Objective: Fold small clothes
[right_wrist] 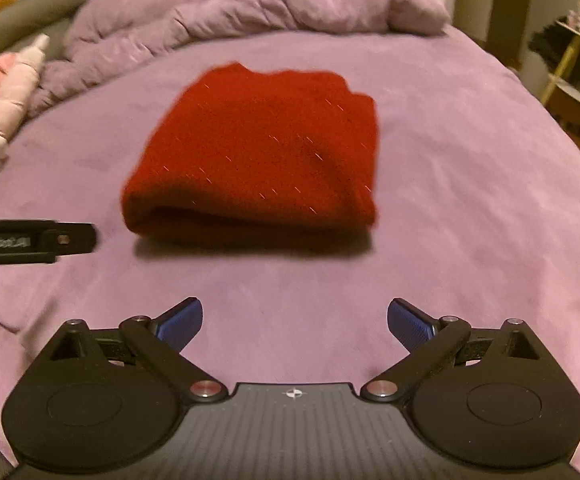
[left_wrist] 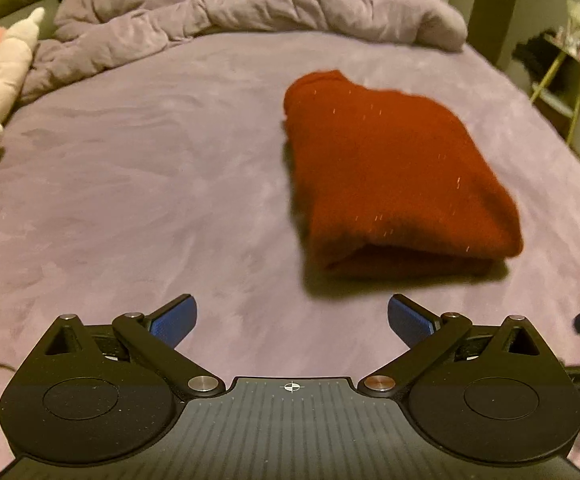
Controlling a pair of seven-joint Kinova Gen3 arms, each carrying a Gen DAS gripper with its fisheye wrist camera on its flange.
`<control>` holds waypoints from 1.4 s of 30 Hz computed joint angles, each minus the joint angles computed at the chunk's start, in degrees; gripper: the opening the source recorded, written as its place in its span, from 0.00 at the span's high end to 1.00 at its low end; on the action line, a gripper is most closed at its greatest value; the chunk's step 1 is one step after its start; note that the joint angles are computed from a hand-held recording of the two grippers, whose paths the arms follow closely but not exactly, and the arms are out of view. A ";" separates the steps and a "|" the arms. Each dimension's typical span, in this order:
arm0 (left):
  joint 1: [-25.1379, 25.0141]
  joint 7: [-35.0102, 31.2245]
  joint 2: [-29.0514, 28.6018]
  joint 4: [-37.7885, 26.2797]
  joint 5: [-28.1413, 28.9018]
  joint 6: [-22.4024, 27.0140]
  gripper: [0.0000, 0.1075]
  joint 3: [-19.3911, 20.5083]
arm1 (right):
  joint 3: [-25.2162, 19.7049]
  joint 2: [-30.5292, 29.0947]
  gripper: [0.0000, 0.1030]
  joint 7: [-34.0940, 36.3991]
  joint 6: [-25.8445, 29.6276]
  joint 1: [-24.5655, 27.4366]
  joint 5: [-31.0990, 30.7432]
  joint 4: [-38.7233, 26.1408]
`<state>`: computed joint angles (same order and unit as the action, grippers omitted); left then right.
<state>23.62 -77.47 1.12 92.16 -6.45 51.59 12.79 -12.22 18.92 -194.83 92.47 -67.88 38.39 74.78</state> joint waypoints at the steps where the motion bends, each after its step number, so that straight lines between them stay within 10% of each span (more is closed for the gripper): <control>1: 0.32 0.92 0.21 -0.63 -1.03 1.11 0.04 0.25 | 0.11 0.61 0.04 0.74 1.37 0.37 -1.10 -1.55; 15: 0.21 -0.01 -0.70 -3.36 -1.04 4.30 0.04 0.37 | 4.20 4.67 0.04 8.44 10.87 0.18 -4.15 -16.03; 42: 0.50 -1.40 1.65 -6.33 2.07 7.87 0.04 -0.32 | 5.43 4.85 0.04 9.95 11.89 0.37 -3.97 -17.09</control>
<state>24.12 -78.87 2.77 85.83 -4.38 59.46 12.48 -6.79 23.77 -184.88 104.36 -67.51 34.42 57.70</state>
